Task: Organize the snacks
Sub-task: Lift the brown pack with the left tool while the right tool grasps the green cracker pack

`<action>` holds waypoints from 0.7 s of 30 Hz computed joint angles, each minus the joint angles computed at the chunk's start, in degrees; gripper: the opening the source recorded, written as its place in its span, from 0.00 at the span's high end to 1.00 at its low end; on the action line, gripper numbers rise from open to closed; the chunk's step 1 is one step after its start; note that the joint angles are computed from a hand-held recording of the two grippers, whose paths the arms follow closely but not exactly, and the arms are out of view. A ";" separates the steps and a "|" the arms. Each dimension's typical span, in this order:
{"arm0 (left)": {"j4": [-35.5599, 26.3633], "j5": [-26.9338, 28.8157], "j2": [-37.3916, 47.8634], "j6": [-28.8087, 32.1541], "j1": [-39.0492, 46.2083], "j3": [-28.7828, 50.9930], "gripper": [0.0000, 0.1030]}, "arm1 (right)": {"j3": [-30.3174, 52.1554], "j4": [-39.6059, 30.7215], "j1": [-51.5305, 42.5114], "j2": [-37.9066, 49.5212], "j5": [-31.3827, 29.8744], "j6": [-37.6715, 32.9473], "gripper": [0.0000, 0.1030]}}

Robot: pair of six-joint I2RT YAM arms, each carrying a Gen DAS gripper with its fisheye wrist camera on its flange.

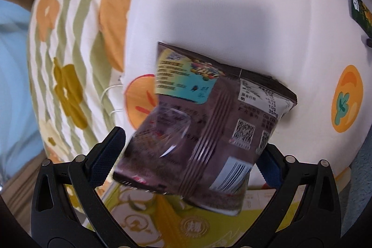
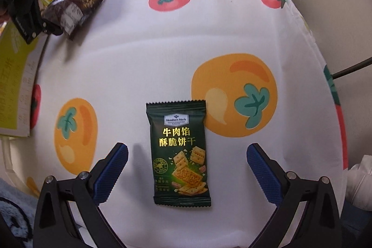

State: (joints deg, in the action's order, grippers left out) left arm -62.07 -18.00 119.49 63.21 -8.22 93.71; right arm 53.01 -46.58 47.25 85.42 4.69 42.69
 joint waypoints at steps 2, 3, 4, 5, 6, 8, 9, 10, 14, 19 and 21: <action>0.15 0.72 -0.31 -0.85 -0.28 -0.96 0.19 | -0.74 1.07 0.79 0.09 0.39 0.56 0.12; -0.23 0.96 -0.34 -1.74 -0.40 -1.05 0.19 | -0.78 1.06 1.41 0.15 1.15 0.93 0.12; -0.36 1.20 -0.56 -2.36 -0.60 -1.36 0.20 | -0.79 0.96 2.05 0.15 2.10 1.06 0.13; -0.49 1.50 -0.73 -2.88 -0.79 -1.70 0.21 | -0.82 0.88 2.37 0.19 2.59 1.10 0.15; -0.45 1.57 -1.14 -3.48 -1.08 -2.27 0.25 | -0.75 0.58 2.82 0.21 3.33 1.32 0.17; 0.18 1.10 -2.04 -4.94 -1.74 -3.55 0.27 | -1.15 0.56 3.25 -0.16 4.25 1.58 0.18; -0.02 1.23 -2.35 -5.56 -1.95 -3.75 0.29 | -1.43 0.63 3.45 -0.53 4.70 1.76 0.21; -0.39 1.67 -2.59 -6.02 -2.08 -3.79 0.30 | -1.62 0.71 3.59 -0.88 4.93 1.73 0.25; -0.58 2.09 -3.75 -8.49 -2.82 -5.38 0.31 | -2.44 0.90 4.81 -2.44 5.96 1.42 0.38; 0.09 3.27 -6.82 -11.80 -4.40 -9.48 0.31 | -2.32 0.08 8.40 -3.71 7.92 3.04 0.61; 0.25 3.84 -8.37 -13.04 -5.05 -11.17 0.32 | -2.29 0.38 9.49 -3.32 8.23 3.48 0.61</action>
State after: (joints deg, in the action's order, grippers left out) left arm -61.82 -14.16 111.12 50.17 -13.26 82.54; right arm 50.72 -46.20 56.74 82.09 12.92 46.16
